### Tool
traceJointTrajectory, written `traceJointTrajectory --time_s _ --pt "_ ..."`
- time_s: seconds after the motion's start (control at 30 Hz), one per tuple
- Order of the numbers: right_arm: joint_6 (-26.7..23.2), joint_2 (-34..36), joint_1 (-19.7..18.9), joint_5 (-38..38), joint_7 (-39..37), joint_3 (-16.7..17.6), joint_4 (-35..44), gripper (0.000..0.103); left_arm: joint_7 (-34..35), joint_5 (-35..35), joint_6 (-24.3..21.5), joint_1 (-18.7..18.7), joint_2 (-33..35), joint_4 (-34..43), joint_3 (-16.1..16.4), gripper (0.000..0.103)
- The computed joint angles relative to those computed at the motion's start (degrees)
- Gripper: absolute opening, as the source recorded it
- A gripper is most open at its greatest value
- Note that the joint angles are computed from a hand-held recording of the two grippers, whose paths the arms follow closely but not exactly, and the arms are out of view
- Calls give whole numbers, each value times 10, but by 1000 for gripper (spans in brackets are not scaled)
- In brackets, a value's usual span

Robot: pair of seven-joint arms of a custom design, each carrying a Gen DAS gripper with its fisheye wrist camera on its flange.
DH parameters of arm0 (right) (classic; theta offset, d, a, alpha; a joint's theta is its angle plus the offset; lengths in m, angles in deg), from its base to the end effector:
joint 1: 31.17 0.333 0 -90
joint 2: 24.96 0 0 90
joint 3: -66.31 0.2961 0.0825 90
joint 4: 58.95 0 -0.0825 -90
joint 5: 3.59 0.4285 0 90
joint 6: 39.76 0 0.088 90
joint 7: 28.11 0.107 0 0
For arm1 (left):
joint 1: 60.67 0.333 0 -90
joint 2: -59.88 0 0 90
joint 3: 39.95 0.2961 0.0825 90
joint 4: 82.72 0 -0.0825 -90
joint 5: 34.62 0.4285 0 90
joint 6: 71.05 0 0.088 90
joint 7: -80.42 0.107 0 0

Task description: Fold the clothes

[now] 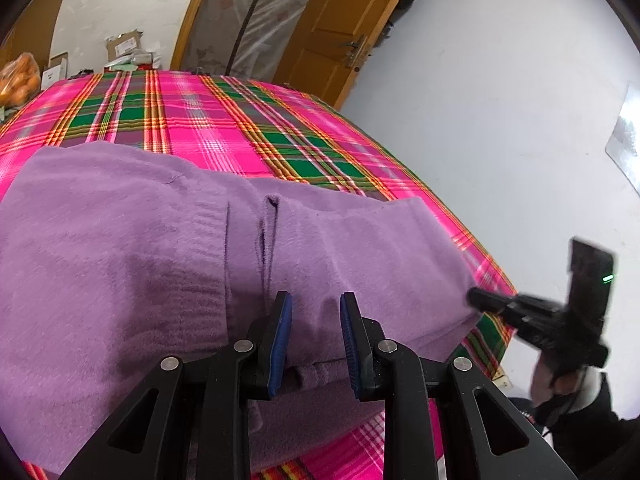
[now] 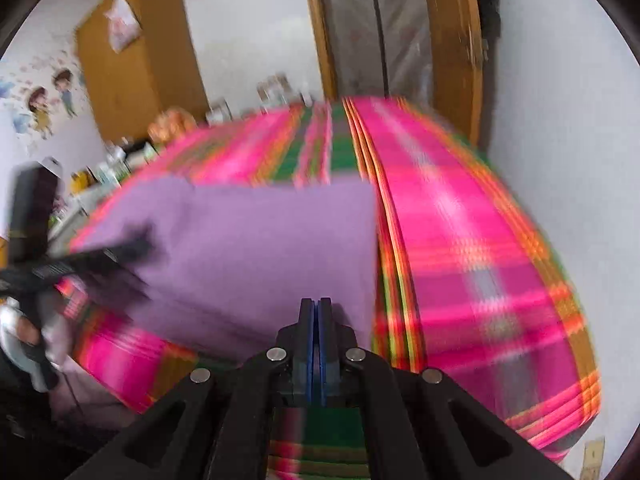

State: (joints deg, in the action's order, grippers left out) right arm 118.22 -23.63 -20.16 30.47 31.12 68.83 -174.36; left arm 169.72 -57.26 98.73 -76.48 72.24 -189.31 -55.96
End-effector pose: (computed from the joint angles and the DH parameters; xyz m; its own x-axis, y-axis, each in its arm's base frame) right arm 0.6303 0.1276 0.4792 0.3565 -0.9194 -0.1662 -0.6991 -0.1446 -0.7003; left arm 0.6096 -0.3330 0.4693 -0.3051 -0.8639 0.4006 -0.7257 -0.0615 -0.6853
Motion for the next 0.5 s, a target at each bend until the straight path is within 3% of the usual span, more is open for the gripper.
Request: traceJointTrajectory --time_s 0.03,0.2,0.3,0.4,0.5 --pt "-6 -2 -4 49 -32 0 -1 0 -4 2 0 -1 -1 -1 2 26" --pt "-31 4 -12 156 -95 -4 27 2 -7 -7 -4 3 4 18 -2 26" --pt "-63 29 -22 216 -127 -4 73 2 -34 30 -18 -13 29 58 15 26" --pt "-134 82 -43 248 -112 1 151 3 -98 98 -38 -42 57 99 50 26" --pt "-204 157 -69 235 -39 11 247 3 -159 150 -58 -59 81 127 75 26"
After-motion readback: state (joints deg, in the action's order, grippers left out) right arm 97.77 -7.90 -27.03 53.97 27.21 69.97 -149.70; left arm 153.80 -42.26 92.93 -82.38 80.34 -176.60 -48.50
